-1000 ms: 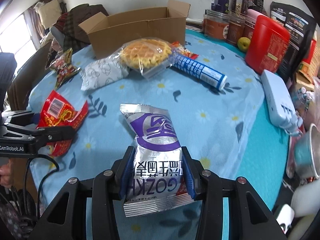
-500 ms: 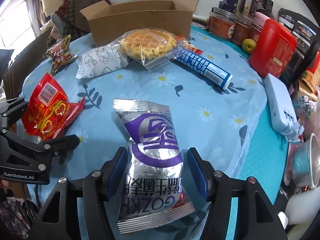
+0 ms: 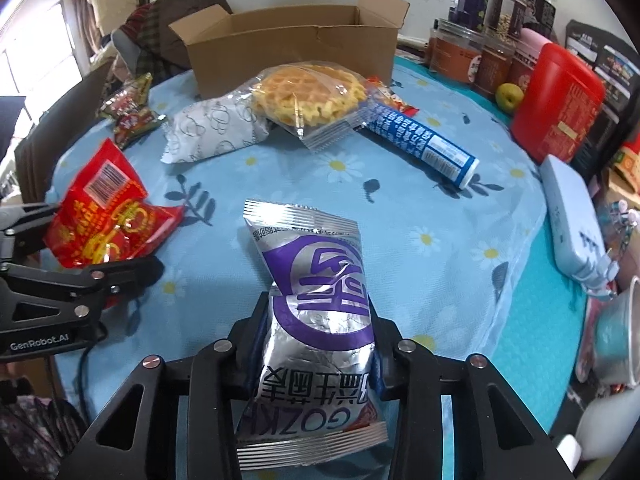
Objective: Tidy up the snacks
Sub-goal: 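Lift the red bag and the silver packet toward the cardboard box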
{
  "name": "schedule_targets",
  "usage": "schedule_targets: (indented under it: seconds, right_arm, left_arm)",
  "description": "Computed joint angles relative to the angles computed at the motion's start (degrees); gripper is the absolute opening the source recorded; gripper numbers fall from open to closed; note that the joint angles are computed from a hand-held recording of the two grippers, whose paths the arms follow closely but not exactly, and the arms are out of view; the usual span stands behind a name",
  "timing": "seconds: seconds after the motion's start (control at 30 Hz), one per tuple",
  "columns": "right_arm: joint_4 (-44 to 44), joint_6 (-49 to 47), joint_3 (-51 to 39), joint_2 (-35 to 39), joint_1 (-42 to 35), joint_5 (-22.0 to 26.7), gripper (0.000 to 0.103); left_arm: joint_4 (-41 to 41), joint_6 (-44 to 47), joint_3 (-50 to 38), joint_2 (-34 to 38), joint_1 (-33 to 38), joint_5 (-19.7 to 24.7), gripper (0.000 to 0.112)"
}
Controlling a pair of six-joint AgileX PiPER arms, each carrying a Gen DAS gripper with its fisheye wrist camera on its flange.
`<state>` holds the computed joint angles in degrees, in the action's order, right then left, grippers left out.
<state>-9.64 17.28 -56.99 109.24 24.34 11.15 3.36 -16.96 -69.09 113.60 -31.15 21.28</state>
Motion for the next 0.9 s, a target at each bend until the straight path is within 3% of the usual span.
schedule_targets:
  seconds: [0.23,0.37,0.5,0.63,0.8,0.9]
  right_arm:
    - [-0.14,0.61,0.68,-1.23,1.28,-0.80,0.038]
    - [-1.61,2.42,0.69,-1.63,1.87,-0.49,0.038]
    - [2.99,-1.88,0.87,-2.34,1.41,-0.82,0.038]
    - [-1.04,1.89,0.72,-3.40,1.94,-0.81,0.038]
    - [1.18,-0.77,-0.51,-4.64,1.89,-0.68,0.038]
    - [-2.96,2.35,-1.34,-5.57,2.14,-0.40,0.038]
  left_arm:
    - [-9.48,8.31,1.38,-1.27,1.43,-0.57,0.046]
    - [-8.38,6.78,1.68,-2.08,1.31,-0.78,0.046]
    - [-9.73,8.19,2.56,-3.46,1.89,-1.25,0.046]
    - [-9.66,8.24,2.67,-4.44,1.98,-1.79,0.046]
    - [-8.98,7.71,2.39,-5.81,2.11,-2.44,0.046]
    - [-7.71,6.74,1.82,-6.74,2.29,-2.90,0.046]
